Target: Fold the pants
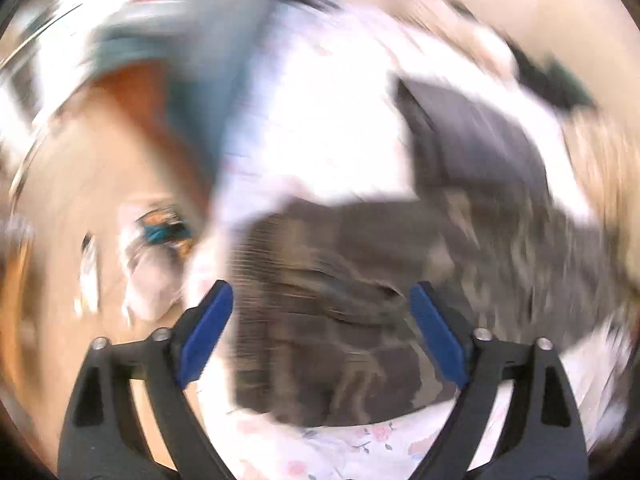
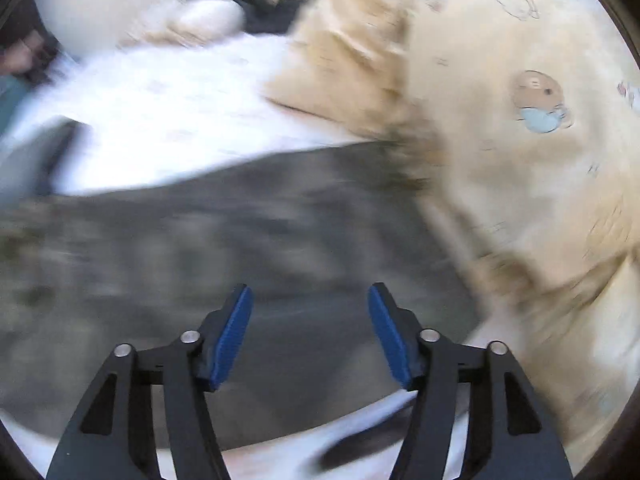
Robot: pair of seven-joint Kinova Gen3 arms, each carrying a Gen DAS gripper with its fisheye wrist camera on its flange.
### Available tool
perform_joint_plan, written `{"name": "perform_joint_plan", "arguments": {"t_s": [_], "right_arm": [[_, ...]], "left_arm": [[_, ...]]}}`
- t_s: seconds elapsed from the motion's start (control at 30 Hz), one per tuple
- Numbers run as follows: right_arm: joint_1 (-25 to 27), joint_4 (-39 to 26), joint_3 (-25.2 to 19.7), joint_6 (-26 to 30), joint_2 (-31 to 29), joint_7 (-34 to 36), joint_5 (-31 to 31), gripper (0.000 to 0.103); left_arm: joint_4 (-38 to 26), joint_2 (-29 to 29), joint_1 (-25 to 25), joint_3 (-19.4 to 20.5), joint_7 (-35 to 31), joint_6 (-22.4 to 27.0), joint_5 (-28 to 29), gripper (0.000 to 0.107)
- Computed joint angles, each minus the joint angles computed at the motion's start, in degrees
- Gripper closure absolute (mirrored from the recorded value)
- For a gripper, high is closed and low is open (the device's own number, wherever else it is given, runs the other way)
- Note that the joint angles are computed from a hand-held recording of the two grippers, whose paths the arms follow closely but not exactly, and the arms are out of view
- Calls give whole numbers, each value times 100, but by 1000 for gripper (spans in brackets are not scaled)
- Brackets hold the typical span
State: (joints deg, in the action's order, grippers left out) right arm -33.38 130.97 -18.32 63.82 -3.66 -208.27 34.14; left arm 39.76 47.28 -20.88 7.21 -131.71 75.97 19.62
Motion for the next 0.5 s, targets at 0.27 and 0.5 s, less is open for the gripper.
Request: {"name": "perform_joint_plan", "arguments": {"t_s": [0.27,0.5], "right_arm": [[-622,-1175,-975,-454,163,-1864,695,27],[-1931,-1495,-1084,272,863,-3495,1251,24]], "left_arm": [[1002,-329,-116,-926,1147,-337,85,14],[2860,-642,-902,-487,1140,-1324,1484,19]]}}
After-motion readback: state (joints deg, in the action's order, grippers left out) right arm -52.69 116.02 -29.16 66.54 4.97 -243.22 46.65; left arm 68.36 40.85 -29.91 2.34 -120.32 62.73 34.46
